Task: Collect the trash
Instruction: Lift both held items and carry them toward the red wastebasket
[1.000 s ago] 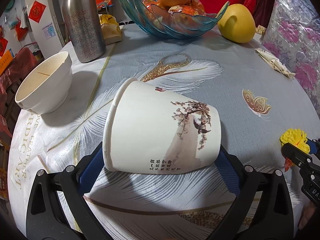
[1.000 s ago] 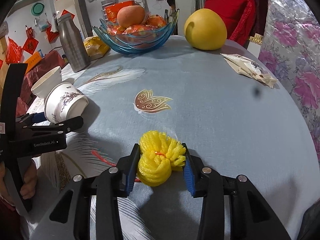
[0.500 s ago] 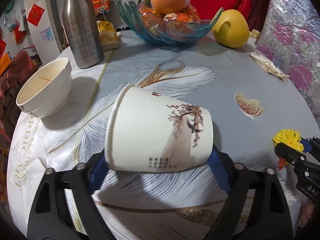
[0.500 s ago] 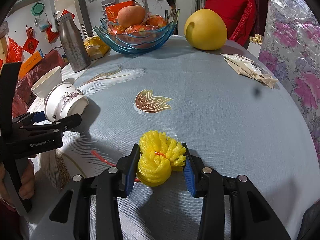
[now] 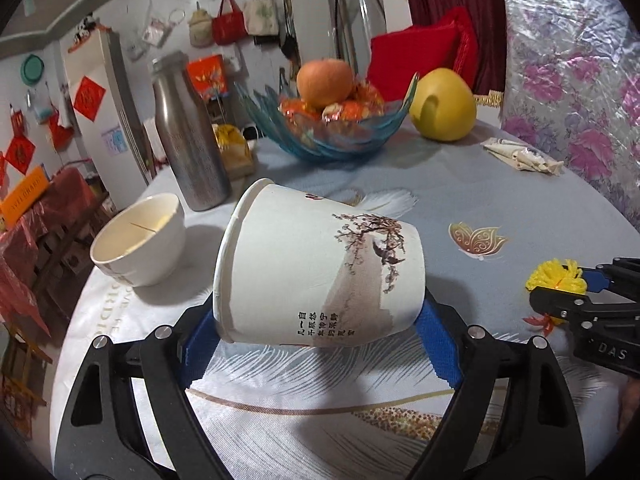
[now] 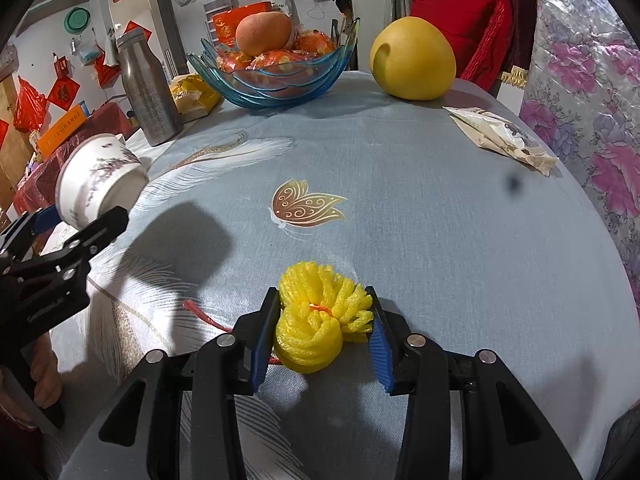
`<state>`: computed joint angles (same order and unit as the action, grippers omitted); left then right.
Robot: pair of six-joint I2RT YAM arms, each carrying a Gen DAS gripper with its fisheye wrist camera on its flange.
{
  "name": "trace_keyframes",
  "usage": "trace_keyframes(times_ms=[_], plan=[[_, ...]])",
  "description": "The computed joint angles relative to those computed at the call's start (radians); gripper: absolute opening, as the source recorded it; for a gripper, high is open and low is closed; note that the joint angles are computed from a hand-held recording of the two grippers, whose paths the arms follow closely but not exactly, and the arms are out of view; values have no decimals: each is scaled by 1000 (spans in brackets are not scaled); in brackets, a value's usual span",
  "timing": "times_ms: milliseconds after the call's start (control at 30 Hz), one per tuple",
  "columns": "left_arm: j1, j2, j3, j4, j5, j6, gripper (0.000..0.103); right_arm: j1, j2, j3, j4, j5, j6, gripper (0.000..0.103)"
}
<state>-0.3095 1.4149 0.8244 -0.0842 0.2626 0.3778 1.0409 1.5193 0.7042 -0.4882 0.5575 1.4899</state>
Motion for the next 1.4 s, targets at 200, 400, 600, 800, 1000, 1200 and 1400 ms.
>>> trace_keyframes(times_ms=[200,400,600,800,1000,1200,1400], plan=[[11,-69,-58,61,-11,-15,84,-1,-2,-2,1,-1,-1,43],[32,-104,-81,60,-3,-18,84,0,-2,-2,2,0,1,43],[45,-138,-105,50,-1,-22,84,0,-2,0,-3,-1,2,43],[76,-226,-176,81,-10,-17,84,26,-1,13,-11,10,28,39],[200,-387,-240,-7,102,2,84,224,-18,77,-113,177,210,38],[330,-558,-287,-120,211,55,84,393,52,184,-243,281,441,38],[536,-691,-254,-308,410,115,84,518,140,393,-514,357,595,38]])
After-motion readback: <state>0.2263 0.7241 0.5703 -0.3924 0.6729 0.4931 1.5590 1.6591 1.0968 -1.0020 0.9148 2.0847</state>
